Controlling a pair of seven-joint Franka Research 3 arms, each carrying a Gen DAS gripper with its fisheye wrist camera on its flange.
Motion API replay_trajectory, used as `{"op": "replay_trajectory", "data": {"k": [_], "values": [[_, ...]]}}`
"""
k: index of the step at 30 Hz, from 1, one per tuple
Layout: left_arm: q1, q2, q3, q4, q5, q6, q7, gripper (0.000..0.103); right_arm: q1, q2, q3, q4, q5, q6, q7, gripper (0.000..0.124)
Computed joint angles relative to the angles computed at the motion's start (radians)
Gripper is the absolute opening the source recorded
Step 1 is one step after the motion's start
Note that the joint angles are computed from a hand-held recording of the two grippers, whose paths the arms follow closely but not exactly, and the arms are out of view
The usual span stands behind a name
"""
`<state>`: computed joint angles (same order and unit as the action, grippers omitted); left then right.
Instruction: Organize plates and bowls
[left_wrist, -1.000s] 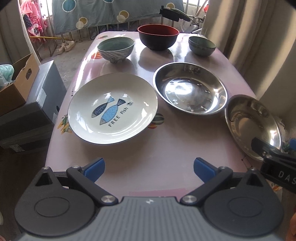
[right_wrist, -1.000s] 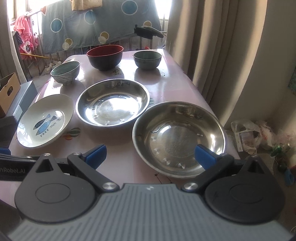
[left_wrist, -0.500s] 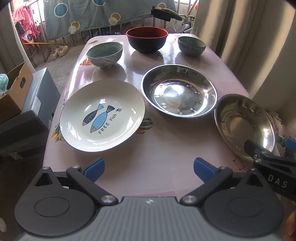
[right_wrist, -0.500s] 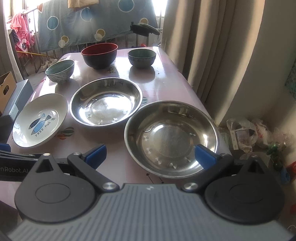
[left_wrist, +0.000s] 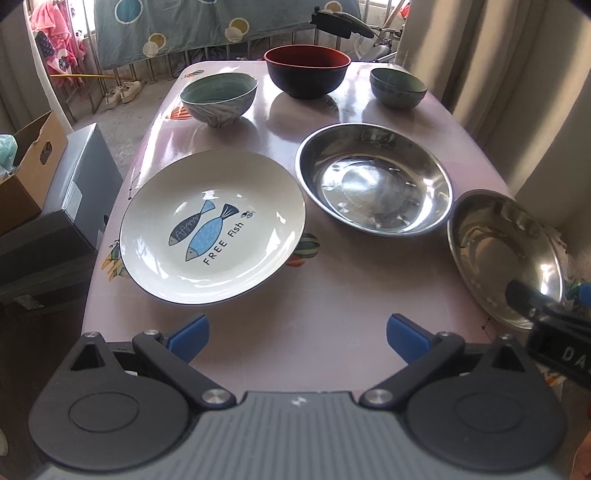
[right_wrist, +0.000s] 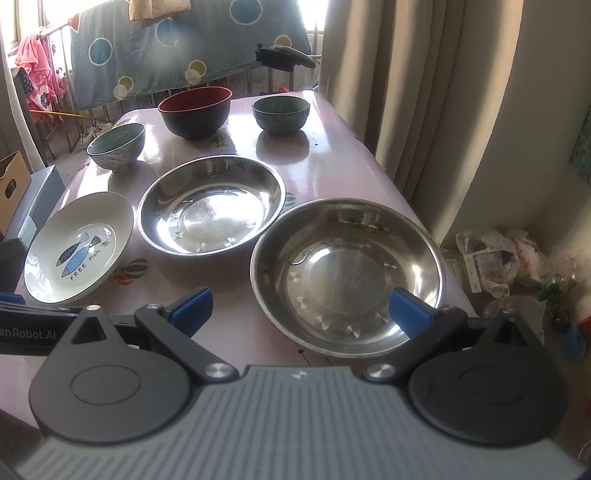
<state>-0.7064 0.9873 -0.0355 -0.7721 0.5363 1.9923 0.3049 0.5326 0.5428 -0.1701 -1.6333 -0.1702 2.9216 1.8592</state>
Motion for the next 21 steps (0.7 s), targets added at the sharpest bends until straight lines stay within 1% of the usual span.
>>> {"op": "replay_trajectory", "data": {"k": [4, 5, 9, 12, 13, 14, 16, 17, 21], "values": [[0.014, -0.014, -0.004, -0.038, 0.001, 0.04, 0.003, 0.103, -0.005, 0.018, 0.004, 0.027, 0.012, 0.009, 0.002, 0.102], [0.017, -0.022, -0.005, -0.058, 0.004, 0.061, 0.002, 0.103, -0.007, 0.023, 0.006, 0.035, 0.017, 0.014, 0.001, 0.102], [0.021, -0.04, 0.004, -0.104, 0.029, 0.105, -0.008, 0.102, 0.0, 0.045, -0.01, 0.058, 0.029, 0.062, 0.0, 0.102], [0.021, -0.068, 0.013, -0.164, 0.066, 0.148, -0.019, 0.102, -0.013, 0.064, 0.004, 0.071, 0.051, 0.123, -0.044, 0.102], [0.021, -0.08, 0.016, -0.189, 0.079, 0.165, -0.026, 0.102, -0.027, 0.072, 0.023, 0.085, 0.068, 0.122, -0.07, 0.102], [0.022, -0.094, 0.018, -0.217, 0.092, 0.183, -0.039, 0.102, -0.054, 0.079, 0.059, 0.1, 0.09, 0.117, -0.107, 0.102], [0.026, -0.115, 0.02, -0.263, 0.114, 0.213, -0.069, 0.102, -0.13, 0.093, 0.163, 0.125, 0.143, 0.109, -0.207, 0.102], [0.029, -0.123, 0.02, -0.281, 0.124, 0.226, -0.081, 0.102, -0.16, 0.101, 0.205, 0.136, 0.169, 0.106, -0.246, 0.102], [0.037, -0.121, 0.018, -0.29, 0.153, 0.243, -0.092, 0.102, -0.229, 0.122, 0.307, 0.151, 0.244, 0.122, -0.372, 0.102]]}}
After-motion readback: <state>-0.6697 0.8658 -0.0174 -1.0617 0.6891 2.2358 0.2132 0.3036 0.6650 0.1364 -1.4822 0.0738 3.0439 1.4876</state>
